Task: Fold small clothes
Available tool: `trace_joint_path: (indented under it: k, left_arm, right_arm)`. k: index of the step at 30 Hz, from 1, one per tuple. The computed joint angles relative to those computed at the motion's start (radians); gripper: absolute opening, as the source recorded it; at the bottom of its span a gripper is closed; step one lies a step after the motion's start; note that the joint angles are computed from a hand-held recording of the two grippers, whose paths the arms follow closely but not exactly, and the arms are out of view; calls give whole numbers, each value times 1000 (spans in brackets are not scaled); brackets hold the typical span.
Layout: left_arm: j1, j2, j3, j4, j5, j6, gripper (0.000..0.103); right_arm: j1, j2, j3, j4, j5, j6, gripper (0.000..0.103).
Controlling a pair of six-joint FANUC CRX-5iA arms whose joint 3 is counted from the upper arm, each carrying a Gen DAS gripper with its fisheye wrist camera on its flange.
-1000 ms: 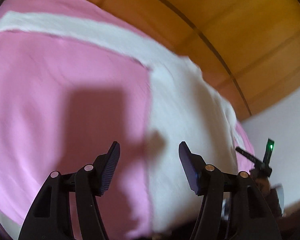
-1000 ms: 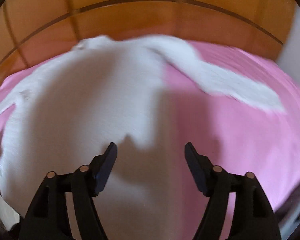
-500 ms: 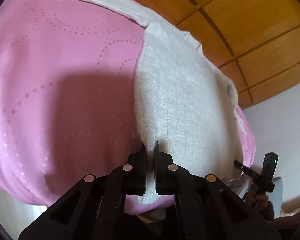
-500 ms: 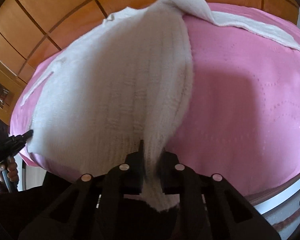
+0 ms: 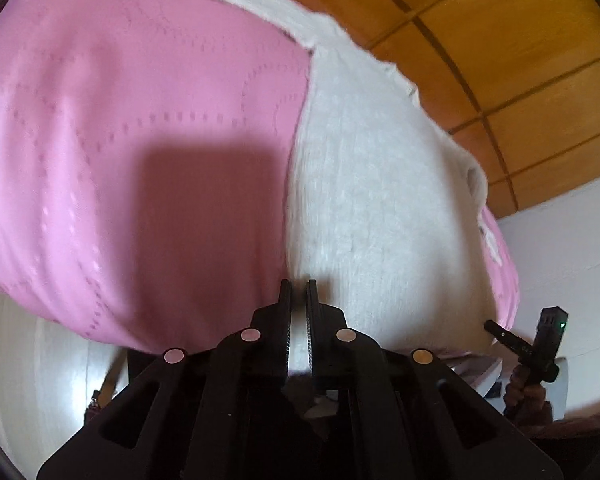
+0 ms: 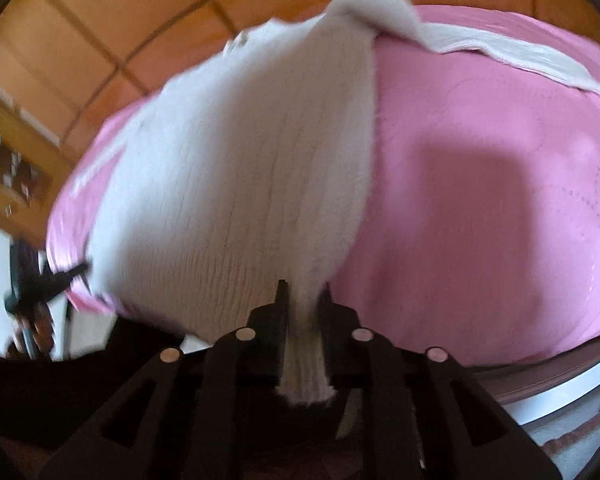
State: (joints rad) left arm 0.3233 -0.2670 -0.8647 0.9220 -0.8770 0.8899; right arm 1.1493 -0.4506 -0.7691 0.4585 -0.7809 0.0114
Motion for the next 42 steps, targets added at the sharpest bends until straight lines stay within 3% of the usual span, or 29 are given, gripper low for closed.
trace_joint_path:
  k: [1, 2, 3, 6, 8, 11, 13, 14, 16, 17, 20, 22, 25, 28, 29, 31, 32, 33, 39, 42]
  left_arm:
    - [2, -15, 6, -14, 18, 13, 20]
    - [3, -33, 17, -35, 48, 36, 44]
    - [1, -46, 23, -40, 80, 56, 58]
    - [-14, -48, 46, -25, 143, 76, 58]
    - [-33, -44, 69, -56, 192, 105, 58]
    - [-72, -9, 97, -36, 216, 93, 58]
    - [-117, 21, 117, -20, 241, 72, 58]
    - [-138, 34, 131, -30, 255, 74, 58]
    - [-183, 71, 163, -53, 277, 77, 58]
    - [-210, 95, 180, -49, 284, 59, 58]
    - [-286, 158, 224, -49, 322, 18, 64]
    - [-324, 204, 256, -42, 331, 0, 64]
    - [-381, 270, 308, -64, 368, 4, 64]
    - [-418, 328, 360, -118, 402, 33, 64]
    - [-430, 345, 377, -160, 426, 64, 65]
    - [-441, 378, 424, -294, 454, 175, 74]
    - [-441, 387, 436, -326, 456, 208, 75]
    - [-440, 402, 446, -331, 450, 223, 75]
    - [-447, 413, 397, -160, 488, 71, 83]
    - [-452, 416, 388, -119, 494, 26, 86]
  right_arm:
    - [-17, -16, -18, 50, -12, -56, 22]
    - [-43, -36, -42, 96, -13, -121, 35]
    - [-73, -56, -67, 132, -7, -182, 45]
    - [-263, -107, -163, 286, 59, -455, 45]
    - [-345, -64, -149, 341, 4, -531, 45]
    - [-427, 60, -67, 358, -67, -406, 46]
    - [-486, 113, -29, 349, -83, -402, 46]
    - [-479, 162, 1, 370, -168, -385, 47]
    - [-449, 254, 29, 489, -306, -194, 54]
    - [-450, 266, 30, 493, -296, -120, 59]
    - [-454, 304, 42, 469, -311, 95, 60]
    - [-470, 327, 44, 470, -319, 164, 60]
    - [-538, 352, 43, 479, -283, 189, 59]
    - [-625, 373, 56, 500, -186, 190, 59]
    - [-635, 378, 60, 500, -172, 188, 57]
    - [-659, 379, 75, 481, -130, 219, 36]
    - [-659, 382, 96, 450, -133, 254, 13]
    - [-643, 384, 110, 438, -158, 266, 7]
    - [-536, 259, 116, 410, -272, 315, 5]
    - [-484, 155, 172, 275, -330, 412, 5]
